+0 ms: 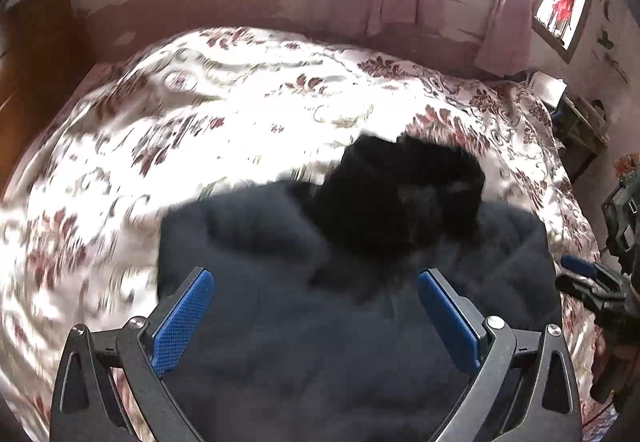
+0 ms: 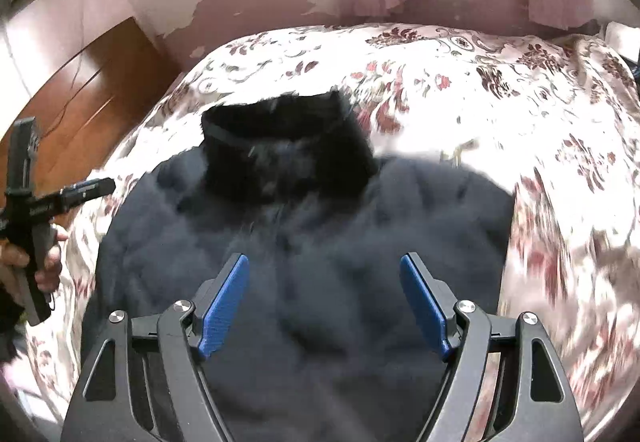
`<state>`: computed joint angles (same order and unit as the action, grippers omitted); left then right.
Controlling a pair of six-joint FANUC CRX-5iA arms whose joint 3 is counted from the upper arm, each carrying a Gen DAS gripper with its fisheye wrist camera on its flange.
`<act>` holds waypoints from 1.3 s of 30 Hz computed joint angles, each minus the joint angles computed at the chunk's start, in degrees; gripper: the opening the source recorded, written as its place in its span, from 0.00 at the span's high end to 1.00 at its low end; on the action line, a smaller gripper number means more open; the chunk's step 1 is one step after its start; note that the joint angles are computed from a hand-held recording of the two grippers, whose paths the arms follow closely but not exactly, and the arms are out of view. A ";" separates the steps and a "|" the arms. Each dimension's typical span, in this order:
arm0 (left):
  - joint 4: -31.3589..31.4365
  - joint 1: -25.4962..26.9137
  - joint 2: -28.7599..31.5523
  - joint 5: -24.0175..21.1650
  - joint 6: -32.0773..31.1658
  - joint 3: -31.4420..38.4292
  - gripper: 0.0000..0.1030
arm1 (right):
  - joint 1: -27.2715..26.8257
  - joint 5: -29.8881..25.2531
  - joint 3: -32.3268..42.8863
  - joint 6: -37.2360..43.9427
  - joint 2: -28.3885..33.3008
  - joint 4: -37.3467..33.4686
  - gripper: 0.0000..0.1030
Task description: Fold large clothes
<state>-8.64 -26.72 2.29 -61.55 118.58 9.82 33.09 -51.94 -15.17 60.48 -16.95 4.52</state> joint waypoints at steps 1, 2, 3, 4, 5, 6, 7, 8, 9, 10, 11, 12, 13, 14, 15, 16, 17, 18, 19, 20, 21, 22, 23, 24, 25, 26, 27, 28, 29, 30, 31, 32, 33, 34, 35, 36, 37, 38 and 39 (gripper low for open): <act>1.00 0.73 2.33 -0.03 -1.41 2.32 0.00 | -1.97 -0.09 2.65 2.17 2.59 -2.33 0.29; 1.40 1.12 4.32 -0.52 -2.03 4.49 0.01 | -4.79 -0.79 6.72 5.51 6.19 -6.10 0.29; 1.77 1.55 6.35 -1.13 -2.57 6.64 0.01 | -5.80 -1.01 8.71 6.43 8.07 -7.57 0.29; 2.47 2.16 8.92 -2.32 -3.44 9.40 0.01 | -8.02 -1.59 12.55 8.46 11.54 -10.52 0.29; 3.09 2.64 11.15 -3.78 -4.10 11.84 0.02 | -8.71 -2.04 14.44 9.02 13.32 -11.75 0.29; 3.58 3.09 14.05 -5.65 -4.87 15.04 0.03 | -9.65 -3.02 17.35 10.05 15.96 -13.42 0.32; 3.59 3.21 15.54 -6.53 -5.25 16.73 0.06 | -10.19 -3.39 19.69 10.66 18.35 -14.00 0.34; 3.63 3.45 17.23 -7.27 -6.00 18.53 0.11 | -10.34 -3.68 21.80 11.22 20.59 -14.13 0.36; 3.86 3.68 18.49 -7.60 -6.67 19.82 0.14 | -10.13 -4.23 23.56 11.41 22.53 -13.76 0.38; 4.97 4.08 19.92 -7.76 -8.11 21.03 0.20 | -9.88 -4.81 25.35 11.63 24.45 -13.37 0.39; 5.48 4.24 21.15 -8.52 -9.08 22.36 0.26 | -9.69 -5.44 26.89 12.16 26.05 -13.29 0.40; 5.83 4.34 23.02 -9.97 -10.15 24.62 0.30 | -9.61 -6.38 28.32 12.52 27.25 -13.00 0.40; 5.78 4.25 24.17 -10.91 -10.47 26.30 0.38 | -8.64 -6.54 29.51 11.67 28.92 -11.01 0.40; 6.09 4.36 24.89 -11.00 -10.62 27.19 0.43 | -8.22 -5.72 29.87 11.38 29.64 -10.05 0.40; 6.66 4.57 24.85 -10.35 -10.66 26.91 0.43 | -7.94 -4.94 30.23 11.52 30.29 -9.76 0.41; 8.14 5.04 24.72 -8.98 -10.97 26.20 0.46 | -7.85 -4.93 30.97 11.81 30.99 -9.76 0.41; 9.50 5.44 24.83 -8.30 -11.43 25.86 0.53 | -7.51 -4.85 31.65 11.84 31.91 -9.48 0.43; 10.54 5.69 25.22 -8.24 -11.85 25.99 0.58 | -7.51 -5.40 32.35 12.22 32.49 -9.57 0.47; 11.38 5.89 25.69 -8.44 -12.37 26.31 0.70 | -7.14 -6.27 33.28 12.05 33.59 -8.91 0.51; 12.40 6.13 26.20 -8.64 -12.99 26.59 0.87 | -6.80 -6.88 33.98 11.66 34.54 -8.13 0.59; 13.07 6.26 26.46 -8.74 -13.11 26.69 0.90 | -6.72 -7.22 34.53 11.43 35.16 -7.76 0.69; 13.09 6.27 26.42 -8.50 -12.87 26.62 0.91 | -6.67 -7.49 34.83 11.02 35.47 -7.31 0.72; 13.06 6.27 25.73 -7.16 -12.28 25.58 0.92 | -6.43 -7.00 34.47 9.89 35.45 -6.34 0.80; 13.30 6.40 25.35 -6.46 -12.11 24.96 0.93 | -6.51 -6.32 33.71 9.52 34.87 -6.28 0.90; 13.70 6.60 24.46 -5.08 -11.68 23.58 0.94 | -6.86 -5.12 32.87 9.24 34.06 -7.15 0.91; 14.16 6.90 23.54 -3.63 -11.34 22.10 0.94 | -7.35 -3.93 31.83 9.25 33.05 -8.25 0.92; 15.01 7.38 21.95 -1.44 -10.85 19.64 0.94 | -7.86 -2.42 30.52 9.56 31.74 -9.77 0.93; 16.21 7.88 20.90 0.24 -11.15 17.78 0.95 | -8.33 -0.87 29.07 10.27 30.19 -11.44 0.93; 18.45 8.69 18.71 3.23 -12.10 14.11 0.95 | -8.69 0.36 27.72 11.31 28.74 -12.86 0.94; 20.92 9.47 16.88 5.41 -13.58 11.00 0.95 | -9.32 1.58 26.36 13.31 27.03 -15.25 0.94; 24.32 10.33 15.01 7.55 -16.18 7.55 0.95 | -10.40 2.35 25.41 16.74 25.23 -19.41 0.94; 26.55 10.79 13.80 8.66 -18.22 5.39 0.95 | -11.34 2.18 24.71 20.01 23.62 -22.85 0.94; 29.31 11.46 12.45 9.39 -21.45 3.00 0.95 | -12.04 1.51 24.19 22.87 22.35 -25.40 0.94; 30.98 11.95 11.05 8.86 -24.87 1.14 0.95 | -12.61 0.62 23.96 25.26 21.53 -27.43 0.94; 31.45 12.14 10.43 8.10 -26.56 0.45 0.95 | -13.14 -1.21 23.79 28.22 20.58 -29.61 0.94; 31.90 12.34 9.66 6.97 -28.53 -0.41 0.95 | -13.22 -2.53 23.72 29.62 20.15 -30.26 0.94; 31.58 12.35 9.08 5.32 -29.73 -0.91 0.95 | -12.65 -4.61 23.29 31.21 19.48 -29.99 0.94; 30.77 12.22 8.88 3.53 -30.12 -0.91 0.95 | -12.32 -5.75 23.06 31.91 19.24 -29.60 0.94; 29.49 11.88 9.02 1.52 -30.18 -0.48 0.95 | -11.61 -7.22 22.66 32.45 19.04 -28.64 0.94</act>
<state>20.85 -14.83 11.32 -60.03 88.40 9.34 21.49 -59.16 7.49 92.93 2.09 -24.12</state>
